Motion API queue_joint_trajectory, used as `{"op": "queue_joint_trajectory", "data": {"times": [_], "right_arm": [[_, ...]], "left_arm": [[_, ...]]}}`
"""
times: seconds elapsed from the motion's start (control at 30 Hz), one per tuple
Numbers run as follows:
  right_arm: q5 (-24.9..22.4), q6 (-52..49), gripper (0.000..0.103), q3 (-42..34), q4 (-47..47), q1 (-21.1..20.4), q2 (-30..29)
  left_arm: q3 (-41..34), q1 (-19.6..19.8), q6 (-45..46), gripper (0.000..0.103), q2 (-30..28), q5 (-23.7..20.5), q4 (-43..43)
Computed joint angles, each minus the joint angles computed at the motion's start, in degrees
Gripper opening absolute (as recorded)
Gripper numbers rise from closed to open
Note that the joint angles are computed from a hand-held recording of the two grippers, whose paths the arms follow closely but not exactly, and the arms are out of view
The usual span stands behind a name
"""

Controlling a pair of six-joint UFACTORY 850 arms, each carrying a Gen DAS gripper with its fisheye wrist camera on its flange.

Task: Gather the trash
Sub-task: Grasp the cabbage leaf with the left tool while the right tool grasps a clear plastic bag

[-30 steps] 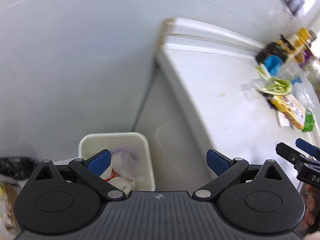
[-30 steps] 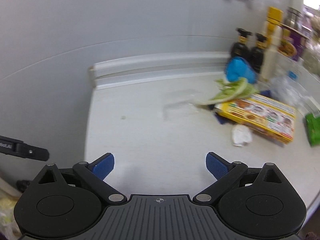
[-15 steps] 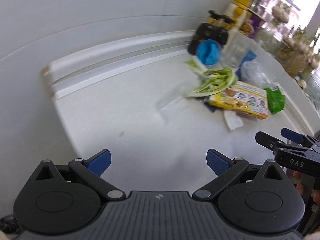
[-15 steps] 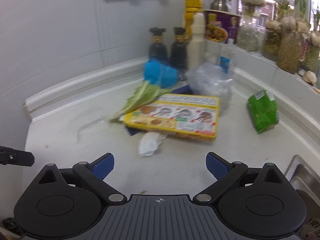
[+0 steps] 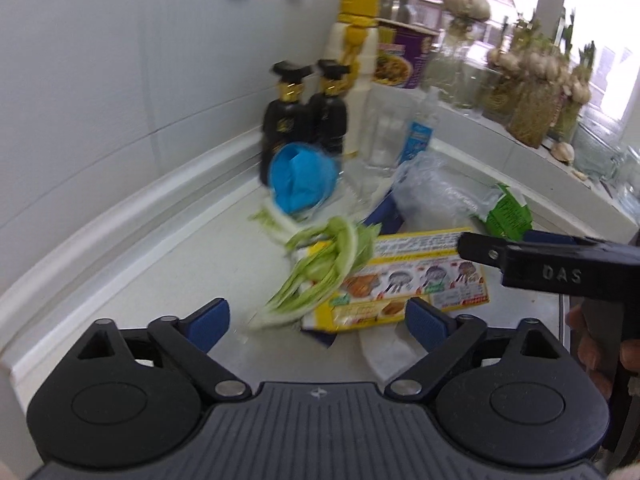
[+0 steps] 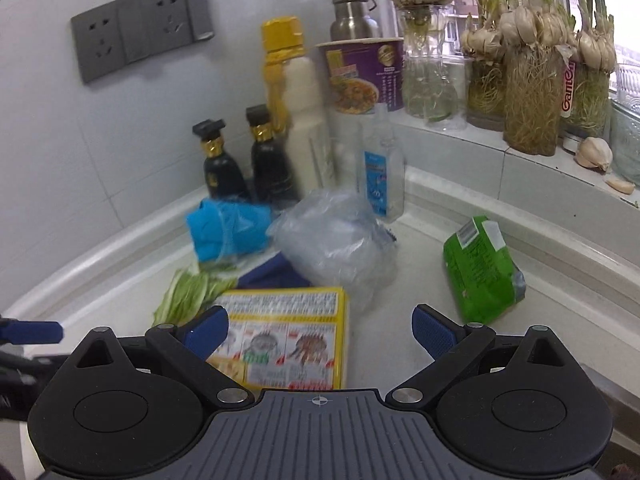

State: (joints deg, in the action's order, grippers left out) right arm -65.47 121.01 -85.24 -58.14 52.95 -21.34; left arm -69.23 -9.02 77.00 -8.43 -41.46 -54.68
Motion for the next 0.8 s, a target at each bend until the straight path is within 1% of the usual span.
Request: {"op": "queue_joint_trajectory", "data": {"times": [0.03,0.07,0.13,0.23,0.27,0.4,0.47,0.6,0.73,0.8], "right_arm": [[0.6,0.8,0.1,0.5,-0.2,-0.5,0.2],[1.3,1.7,0.1,0.9,-0.4,-1.1,0.4],[3.1,3.7,0.1,2.1,-1.0,-2.2,1.1],[5.1,5.9,0.1,3.3,-1.7,-3.7,1.5],[5.8,6.3,0.1,3.6,-1.8,-4.2,1.6],[7.4,7.2,0.1,4.2,-1.7,-5.7,1.5],[8.4,8.0,0.1,4.5,-1.7,-6.3,1.4],[9.7,9.8,0.099,4.9,-2.3,-7.0,1.2],[9.9,9.9,0.096,4.5,-2.6,-7.3,0.8],[9.4,8.9,0.087,3.9,-1.7,-7.3,0.3]], "left_arm": [[0.0,-0.7,1.2,0.081,-0.3,0.5,-0.5],[-0.1,-1.2,1.9,0.078,-0.6,1.0,-0.7],[-0.6,-2.2,2.3,0.065,-1.3,1.8,-0.6],[-1.2,-3.0,2.3,0.057,-2.2,2.2,-0.9],[-1.3,-3.1,2.3,0.056,-2.5,2.4,-1.0],[-1.6,-3.3,1.9,0.046,-3.0,2.9,-1.1],[-1.7,-3.5,1.8,0.043,-3.1,3.2,-1.2],[-1.9,-3.7,0.7,0.026,-3.2,4.0,-0.9],[-2.2,-3.7,-0.6,0.016,-3.5,3.9,-0.9],[-2.3,-3.6,-0.7,0.014,-3.4,3.8,-1.1]]}}
